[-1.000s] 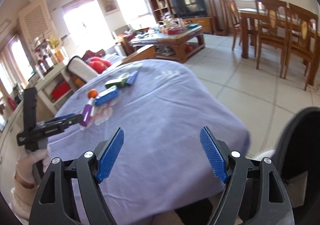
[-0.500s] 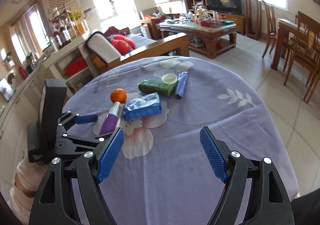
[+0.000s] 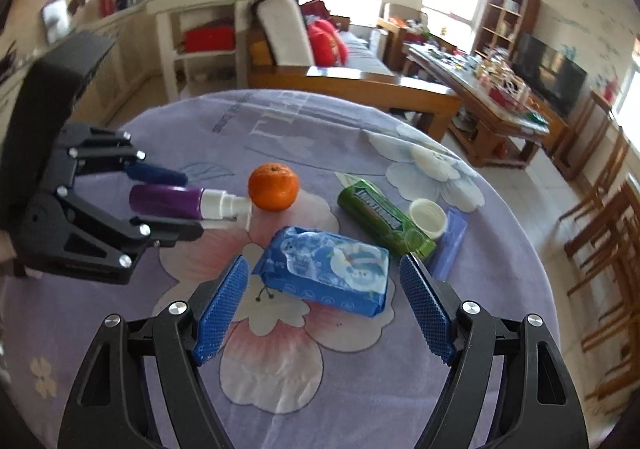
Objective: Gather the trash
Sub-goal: 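Grasp the purple spray bottle with the left tool while the right tool grasps the blue wipe pack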
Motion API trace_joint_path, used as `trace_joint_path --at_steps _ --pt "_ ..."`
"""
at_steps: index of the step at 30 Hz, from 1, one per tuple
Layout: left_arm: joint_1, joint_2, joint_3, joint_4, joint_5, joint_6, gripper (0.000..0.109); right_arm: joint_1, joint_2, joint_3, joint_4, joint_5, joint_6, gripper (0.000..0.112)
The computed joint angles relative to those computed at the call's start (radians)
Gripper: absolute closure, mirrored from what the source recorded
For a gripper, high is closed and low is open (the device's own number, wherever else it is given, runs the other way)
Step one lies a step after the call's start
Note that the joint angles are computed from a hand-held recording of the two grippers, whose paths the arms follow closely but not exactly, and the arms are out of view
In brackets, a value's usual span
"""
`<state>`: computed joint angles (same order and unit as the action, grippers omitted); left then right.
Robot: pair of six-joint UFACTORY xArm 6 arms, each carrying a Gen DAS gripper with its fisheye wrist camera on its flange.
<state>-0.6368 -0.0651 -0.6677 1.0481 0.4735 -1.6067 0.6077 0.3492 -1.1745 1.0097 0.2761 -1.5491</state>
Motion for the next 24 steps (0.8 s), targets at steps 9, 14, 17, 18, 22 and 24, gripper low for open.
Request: trace_joint_path --at_steps 9,14,17,18,22,24 --pt "0.038 -0.019 0.023 0.058 -0.071 0.003 0.078 -0.027 0.127 -0.183 -0.539 0.205 0.189 0.035" --pt "0.036 -0.013 0.016 0.058 -0.066 0.007 0.078 -0.041 0.195 -0.326 -0.624 0.381 0.244 0.035" --pt "0.037 -0.016 0.020 0.064 -0.075 -0.007 0.078 -0.053 0.251 -0.441 -0.645 0.508 0.310 0.035" --pt "0.043 -0.016 0.020 0.069 -0.085 -0.011 0.079 -0.054 0.267 -0.470 -0.643 0.536 0.332 0.035" --pt "0.073 -0.026 0.036 0.113 -0.145 -0.066 0.079 -0.064 0.281 -0.498 -0.611 0.555 0.395 0.051" --pt "0.078 -0.023 0.034 0.120 -0.152 -0.072 0.079 -0.066 0.270 -0.483 -0.594 0.530 0.436 0.078"
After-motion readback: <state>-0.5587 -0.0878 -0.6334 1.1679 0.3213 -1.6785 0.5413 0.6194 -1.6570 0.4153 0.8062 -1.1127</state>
